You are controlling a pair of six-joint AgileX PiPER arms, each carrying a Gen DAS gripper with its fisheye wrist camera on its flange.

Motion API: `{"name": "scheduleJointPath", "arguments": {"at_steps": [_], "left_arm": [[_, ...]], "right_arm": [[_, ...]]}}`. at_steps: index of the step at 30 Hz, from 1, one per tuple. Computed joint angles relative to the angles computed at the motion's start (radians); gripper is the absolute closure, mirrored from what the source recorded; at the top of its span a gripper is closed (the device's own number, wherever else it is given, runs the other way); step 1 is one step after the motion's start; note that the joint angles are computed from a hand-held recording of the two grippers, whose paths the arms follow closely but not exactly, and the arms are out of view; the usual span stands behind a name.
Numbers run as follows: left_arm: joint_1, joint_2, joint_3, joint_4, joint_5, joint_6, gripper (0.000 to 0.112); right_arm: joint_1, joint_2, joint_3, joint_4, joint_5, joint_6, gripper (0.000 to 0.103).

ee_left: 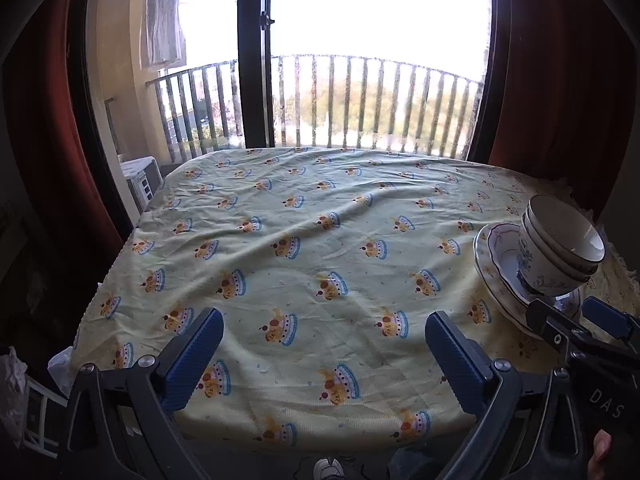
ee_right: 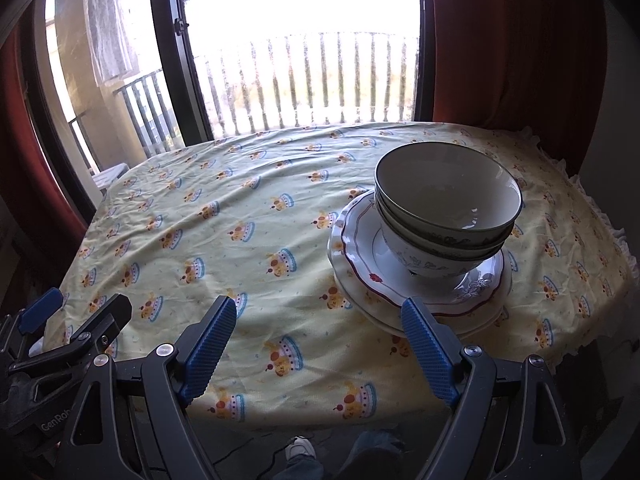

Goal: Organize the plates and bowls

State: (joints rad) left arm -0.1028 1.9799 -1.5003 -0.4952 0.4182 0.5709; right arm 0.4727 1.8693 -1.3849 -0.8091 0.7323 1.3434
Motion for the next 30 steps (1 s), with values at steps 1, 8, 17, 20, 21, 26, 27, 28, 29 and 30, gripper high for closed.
{"name": "scheduleJointPath", "arguments": {"at_steps": [1, 8, 17, 20, 21, 26, 27, 28, 29, 30], "left_arm": [[0.000, 0.001, -0.002, 0.001, 0.002, -0.003, 0.010], [0.003, 0.000, 0.000, -0.020, 0.008, 0.009, 0.010], [-0.003, -0.021, 0.029, 0.014, -0.024, -0.031, 0.010], [-0.007, -0.020, 0.026, 0.039, -0.025, -0.057, 0.010], [-0.009, -0.021, 0.027, 0.046, -0.025, -0.062, 0.010], [-0.008, -0.032, 0.039, 0.005, -0.036, -0.022, 0.010], [-0.009, -0.032, 0.039, 0.009, -0.037, -0.026, 0.010], [-0.009, -0.032, 0.039, 0.009, -0.037, -0.026, 0.010], [-0.009, -0.031, 0.037, 0.010, -0.035, -0.027, 0.010], [-0.008, -0.032, 0.038, 0.004, -0.035, -0.022, 0.010]], "right_arm": [[0.002, -0.001, 0.000, -0.003, 0.002, 0.003, 0.016], [0.002, -0.007, 0.006, 0.006, 0.005, -0.007, 0.016], [0.004, -0.015, 0.015, 0.002, 0.011, -0.004, 0.010], [0.005, -0.020, 0.021, -0.003, 0.005, -0.001, 0.008], [0.005, -0.023, 0.025, -0.007, 0.003, 0.002, 0.007], [0.006, -0.036, 0.041, -0.028, -0.006, 0.032, 0.001], [0.005, -0.038, 0.044, -0.031, -0.008, 0.037, 0.000], [0.005, -0.039, 0.044, -0.030, -0.007, 0.037, 0.000], [0.005, -0.039, 0.043, -0.030, -0.006, 0.036, 0.000], [0.004, -0.039, 0.044, -0.029, -0.005, 0.034, 0.000]]}}
